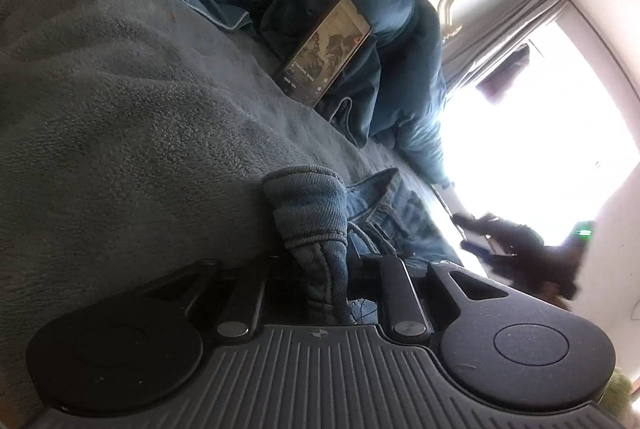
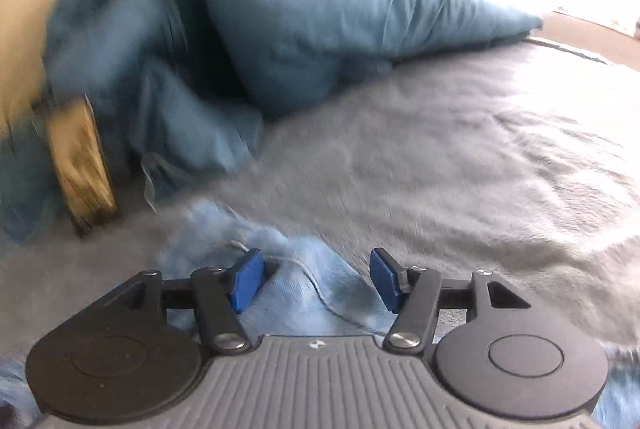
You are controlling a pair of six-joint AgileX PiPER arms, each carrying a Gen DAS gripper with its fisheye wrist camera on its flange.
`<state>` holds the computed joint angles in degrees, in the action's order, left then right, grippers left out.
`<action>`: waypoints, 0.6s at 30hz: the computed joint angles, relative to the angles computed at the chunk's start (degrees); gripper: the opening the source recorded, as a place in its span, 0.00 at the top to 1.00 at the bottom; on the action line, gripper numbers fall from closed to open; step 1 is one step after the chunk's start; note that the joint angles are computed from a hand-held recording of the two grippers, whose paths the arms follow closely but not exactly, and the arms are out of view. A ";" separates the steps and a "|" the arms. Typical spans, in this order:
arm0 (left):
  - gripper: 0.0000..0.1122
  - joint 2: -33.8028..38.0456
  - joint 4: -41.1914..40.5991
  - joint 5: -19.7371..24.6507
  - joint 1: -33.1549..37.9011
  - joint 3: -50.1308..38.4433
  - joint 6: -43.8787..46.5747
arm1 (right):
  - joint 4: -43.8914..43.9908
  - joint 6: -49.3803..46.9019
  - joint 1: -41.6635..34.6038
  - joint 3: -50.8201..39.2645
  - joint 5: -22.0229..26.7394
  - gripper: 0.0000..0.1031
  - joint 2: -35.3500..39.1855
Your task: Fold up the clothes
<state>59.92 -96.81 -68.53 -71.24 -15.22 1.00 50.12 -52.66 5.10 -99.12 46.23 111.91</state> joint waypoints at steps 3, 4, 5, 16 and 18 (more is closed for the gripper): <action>0.84 0.11 0.18 0.48 0.39 0.03 -0.10 | 6.78 -7.25 -2.87 4.36 9.03 0.40 -5.72; 0.84 0.17 0.40 0.91 0.93 -0.05 0.04 | 6.67 -8.85 -2.73 5.77 12.64 0.40 -7.41; 0.84 0.24 0.61 1.34 1.47 -0.13 0.18 | 5.64 -10.16 -1.90 7.48 15.40 0.42 -9.18; 0.83 0.84 -0.30 2.20 2.26 -0.90 2.15 | -10.55 -8.63 13.71 17.38 20.10 0.61 -16.03; 0.83 0.36 -0.33 2.30 2.10 -0.76 2.75 | -12.98 -7.29 15.10 16.82 20.29 0.61 -15.92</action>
<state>60.28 -97.14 -66.23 -69.15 -15.98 3.74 37.14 -59.95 20.20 -82.30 66.52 95.98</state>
